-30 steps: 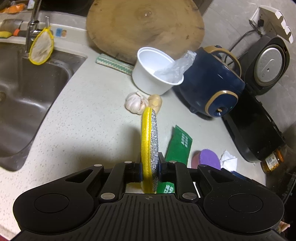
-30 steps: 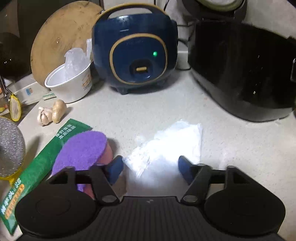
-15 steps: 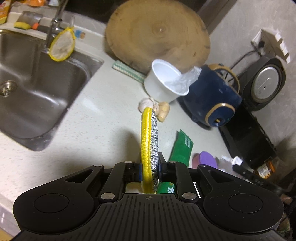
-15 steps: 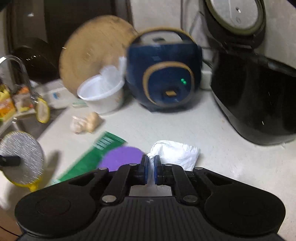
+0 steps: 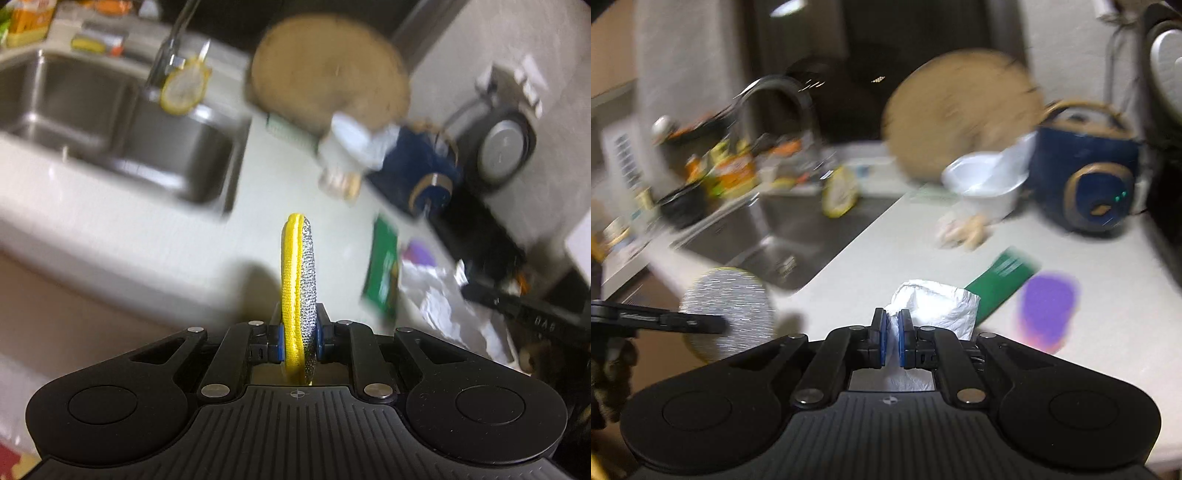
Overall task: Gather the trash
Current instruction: 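Carry the scrubber pad and tissue down into the green bin with both grippers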
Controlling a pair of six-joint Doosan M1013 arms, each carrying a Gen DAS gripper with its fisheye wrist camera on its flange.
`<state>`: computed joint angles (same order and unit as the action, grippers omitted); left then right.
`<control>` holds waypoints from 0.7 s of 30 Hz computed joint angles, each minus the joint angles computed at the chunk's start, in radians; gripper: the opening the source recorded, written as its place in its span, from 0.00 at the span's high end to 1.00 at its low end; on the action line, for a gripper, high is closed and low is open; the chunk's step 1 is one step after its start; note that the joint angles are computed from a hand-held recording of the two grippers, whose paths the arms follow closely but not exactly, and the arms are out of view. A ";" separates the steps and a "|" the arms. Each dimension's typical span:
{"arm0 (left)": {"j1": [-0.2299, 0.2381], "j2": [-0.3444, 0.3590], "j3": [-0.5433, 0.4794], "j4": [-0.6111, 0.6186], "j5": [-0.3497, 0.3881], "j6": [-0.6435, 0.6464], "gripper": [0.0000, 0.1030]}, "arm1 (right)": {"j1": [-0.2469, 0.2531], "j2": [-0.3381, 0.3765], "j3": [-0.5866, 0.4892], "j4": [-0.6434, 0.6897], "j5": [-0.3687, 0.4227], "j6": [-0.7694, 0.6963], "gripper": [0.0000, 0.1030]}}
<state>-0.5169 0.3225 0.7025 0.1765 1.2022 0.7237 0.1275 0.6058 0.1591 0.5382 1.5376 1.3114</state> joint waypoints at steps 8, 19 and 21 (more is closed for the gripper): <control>0.004 -0.092 0.156 0.182 0.275 -0.110 0.83 | 0.077 -0.175 0.463 -0.097 0.079 -0.088 0.94; 0.032 -0.144 0.293 0.304 0.492 -0.217 0.83 | 0.120 -0.196 0.603 -0.253 0.130 -0.060 0.94; 0.060 -0.156 0.339 0.102 0.367 -0.187 0.83 | 0.118 -0.189 0.599 -0.270 0.141 -0.055 0.94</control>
